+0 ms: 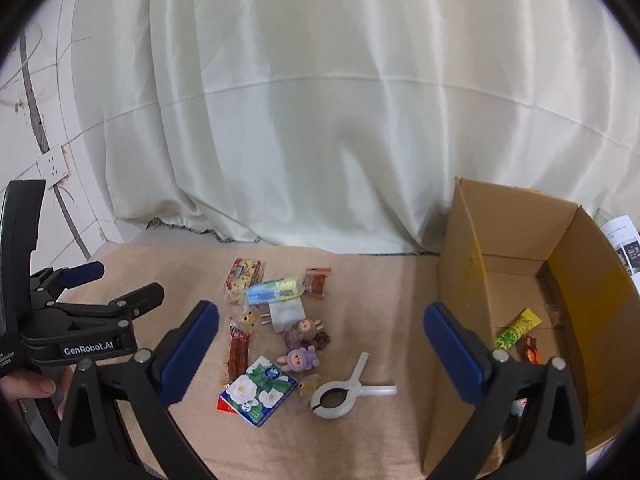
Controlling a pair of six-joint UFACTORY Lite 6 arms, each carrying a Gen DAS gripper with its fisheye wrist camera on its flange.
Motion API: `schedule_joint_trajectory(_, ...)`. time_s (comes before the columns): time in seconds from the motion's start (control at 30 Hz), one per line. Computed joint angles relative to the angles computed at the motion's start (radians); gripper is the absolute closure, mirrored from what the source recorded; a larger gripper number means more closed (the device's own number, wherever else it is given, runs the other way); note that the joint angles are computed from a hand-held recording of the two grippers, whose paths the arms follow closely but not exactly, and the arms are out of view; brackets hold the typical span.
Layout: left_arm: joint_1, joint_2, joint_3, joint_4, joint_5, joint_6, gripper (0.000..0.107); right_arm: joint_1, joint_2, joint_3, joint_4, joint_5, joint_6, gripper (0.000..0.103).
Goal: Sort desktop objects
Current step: 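Return both tools from the box to the remaining pile, then grasp the red-labelled meat stick with left tool while right tool grasps the purple plush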
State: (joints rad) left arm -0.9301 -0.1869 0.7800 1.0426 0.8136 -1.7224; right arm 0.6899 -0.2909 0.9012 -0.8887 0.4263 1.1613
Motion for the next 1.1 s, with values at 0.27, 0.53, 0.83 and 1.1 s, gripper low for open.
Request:
schedule_joint_trajectory(0.27,0.074,0.022,-0.108,0.071,-0.144,-0.1,0.004,-0.011,0.086,-0.008,-0.049,-0.051,0.058,0.0)
schedule_joint_trajectory(0.53,0.152,0.146,-0.126,0.226,-0.323,-0.261,0.011,-0.035,0.228,0.004,-0.06,-0.124,0.054,0.005)
schedule_joint_trajectory(0.83,0.197,0.381,-0.027,0.466,-0.486,-0.487,0.02,-0.099,0.349,0.018,-0.038,-0.195,0.039,0.012)
schedule_joint_trajectory(1.1,0.212,0.555,0.079,0.572,-0.541,-0.575,0.041,-0.131,0.415,0.048,0.005,-0.22,-0.006,0.014)
